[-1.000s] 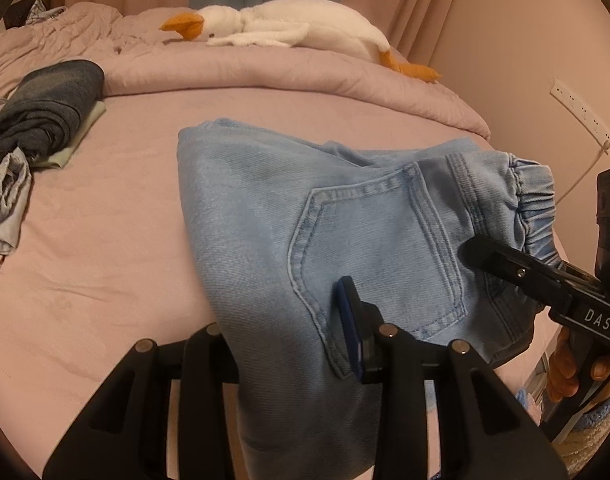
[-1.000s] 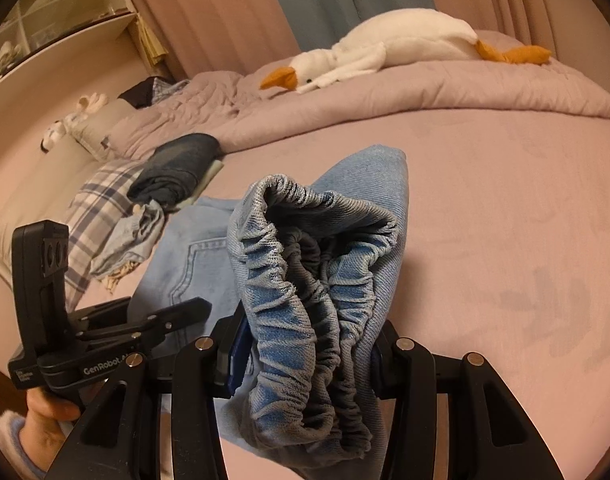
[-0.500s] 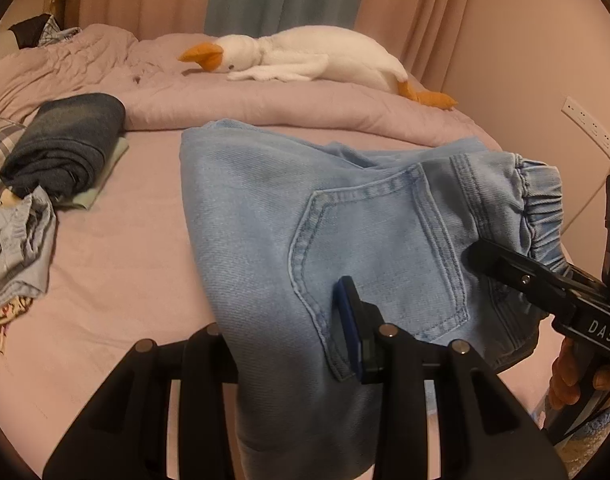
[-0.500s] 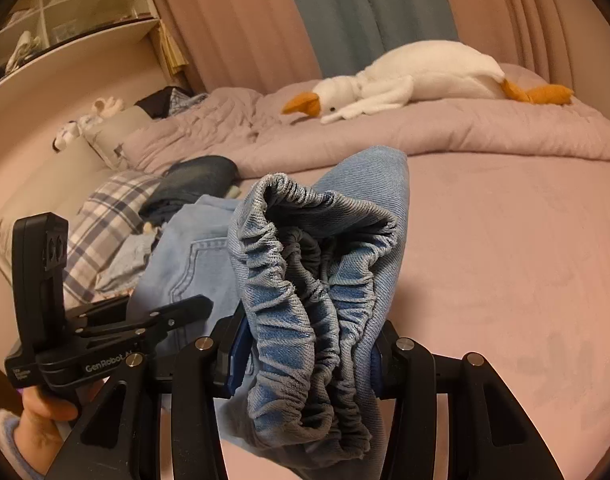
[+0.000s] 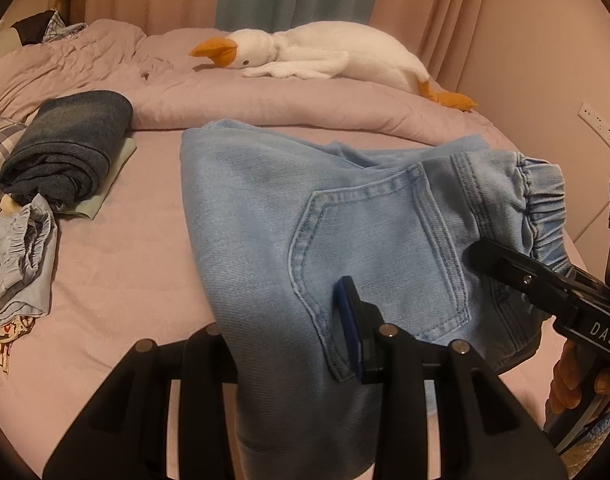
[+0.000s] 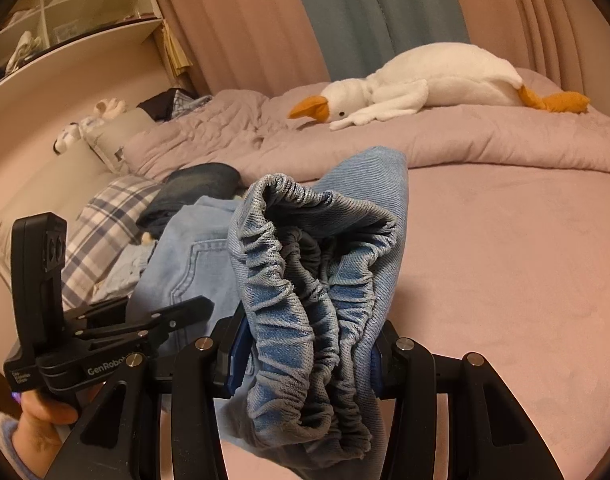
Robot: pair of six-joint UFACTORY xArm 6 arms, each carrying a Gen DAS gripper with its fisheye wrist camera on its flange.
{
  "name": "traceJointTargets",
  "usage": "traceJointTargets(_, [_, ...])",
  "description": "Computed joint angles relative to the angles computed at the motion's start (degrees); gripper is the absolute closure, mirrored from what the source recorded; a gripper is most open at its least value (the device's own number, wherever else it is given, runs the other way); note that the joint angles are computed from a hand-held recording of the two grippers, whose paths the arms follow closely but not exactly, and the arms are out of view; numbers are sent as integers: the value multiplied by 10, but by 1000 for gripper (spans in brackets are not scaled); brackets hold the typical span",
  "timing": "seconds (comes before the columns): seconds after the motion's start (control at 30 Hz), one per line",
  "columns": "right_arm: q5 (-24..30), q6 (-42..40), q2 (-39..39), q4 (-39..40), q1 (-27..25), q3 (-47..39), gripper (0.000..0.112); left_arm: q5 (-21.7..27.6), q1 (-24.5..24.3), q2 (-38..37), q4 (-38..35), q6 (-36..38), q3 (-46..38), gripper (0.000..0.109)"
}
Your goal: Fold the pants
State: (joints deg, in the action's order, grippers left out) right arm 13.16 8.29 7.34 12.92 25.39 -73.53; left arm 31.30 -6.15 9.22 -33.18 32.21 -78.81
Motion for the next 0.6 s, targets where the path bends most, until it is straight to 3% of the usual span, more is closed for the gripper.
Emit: traceJointTargets(0.6, [38,-8,75,35,-9,-66,64,27,4,99,46,-45,-84,73])
